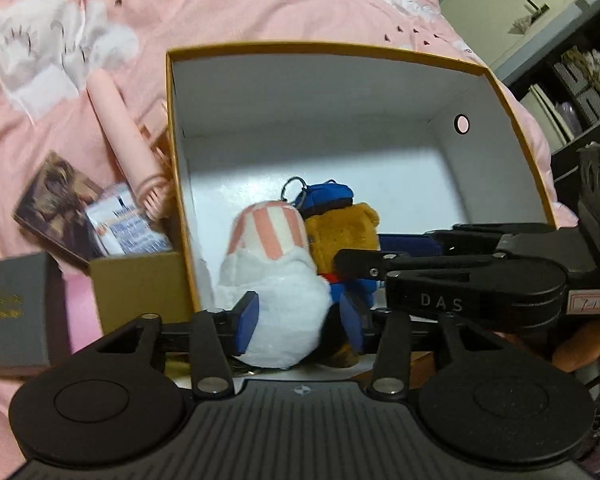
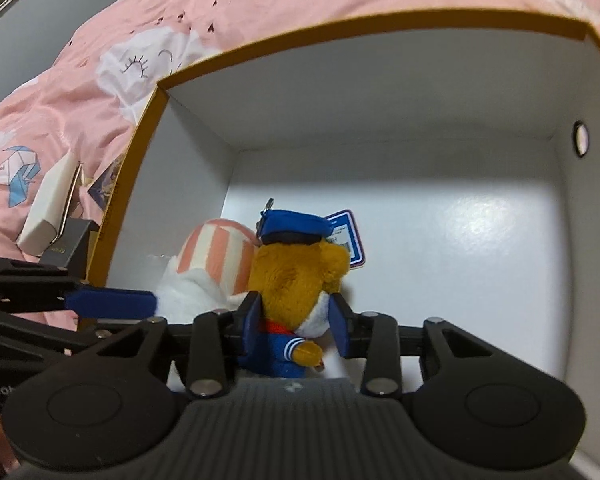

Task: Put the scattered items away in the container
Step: 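Lower the striped plush into the box with left tool while right tool releases the bear, then withdraw left tool from the box while right tool moves to the crocheted bunny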

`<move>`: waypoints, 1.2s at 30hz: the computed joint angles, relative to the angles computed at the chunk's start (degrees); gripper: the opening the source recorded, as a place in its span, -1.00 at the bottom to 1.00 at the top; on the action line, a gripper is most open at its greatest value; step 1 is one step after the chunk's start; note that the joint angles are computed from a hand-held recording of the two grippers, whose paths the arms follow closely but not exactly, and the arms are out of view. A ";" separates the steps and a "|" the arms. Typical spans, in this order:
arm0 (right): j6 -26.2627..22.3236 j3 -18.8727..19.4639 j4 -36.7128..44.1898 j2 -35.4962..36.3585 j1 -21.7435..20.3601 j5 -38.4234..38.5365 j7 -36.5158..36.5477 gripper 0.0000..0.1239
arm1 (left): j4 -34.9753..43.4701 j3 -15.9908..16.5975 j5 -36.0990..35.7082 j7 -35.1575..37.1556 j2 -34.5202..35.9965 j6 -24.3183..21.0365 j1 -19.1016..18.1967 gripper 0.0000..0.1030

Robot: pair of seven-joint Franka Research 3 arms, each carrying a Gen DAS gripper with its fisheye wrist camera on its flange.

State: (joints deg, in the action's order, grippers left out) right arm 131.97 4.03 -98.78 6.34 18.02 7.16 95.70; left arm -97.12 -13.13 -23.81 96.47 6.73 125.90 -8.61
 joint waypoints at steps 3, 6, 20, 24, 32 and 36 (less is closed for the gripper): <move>4.06 -0.08 -3.29 -2.52 0.17 -1.13 1.91 -0.31 | -2.37 0.17 -1.60 2.52 -2.73 1.17 0.29 0.07; 8.83 0.34 -7.02 -5.57 0.41 -2.59 4.06 -0.25 | -4.75 1.02 -3.04 3.59 -5.65 2.49 0.34 0.07; 14.72 2.13 -16.27 -15.94 3.47 14.09 -9.02 -0.15 | -15.73 6.29 5.78 -5.07 -18.32 5.81 0.28 0.07; 9.74 2.83 -16.16 -15.82 4.01 14.05 -9.76 -0.15 | -18.08 7.57 5.20 -5.08 -19.85 3.27 -0.01 0.07; 2.50 3.41 -12.57 -10.54 3.86 11.64 -5.51 0.03 | -19.93 6.71 9.20 -5.99 -19.96 -0.60 0.24 0.15; 0.75 3.74 -9.60 -7.00 4.35 8.60 -4.45 0.14 | -20.09 6.80 10.67 -7.19 -19.54 -1.44 0.27 0.15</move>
State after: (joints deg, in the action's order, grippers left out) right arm 132.71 7.77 -108.38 -0.66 22.37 15.76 91.26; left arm -117.22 -6.33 -13.14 89.28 -12.81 124.46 -8.34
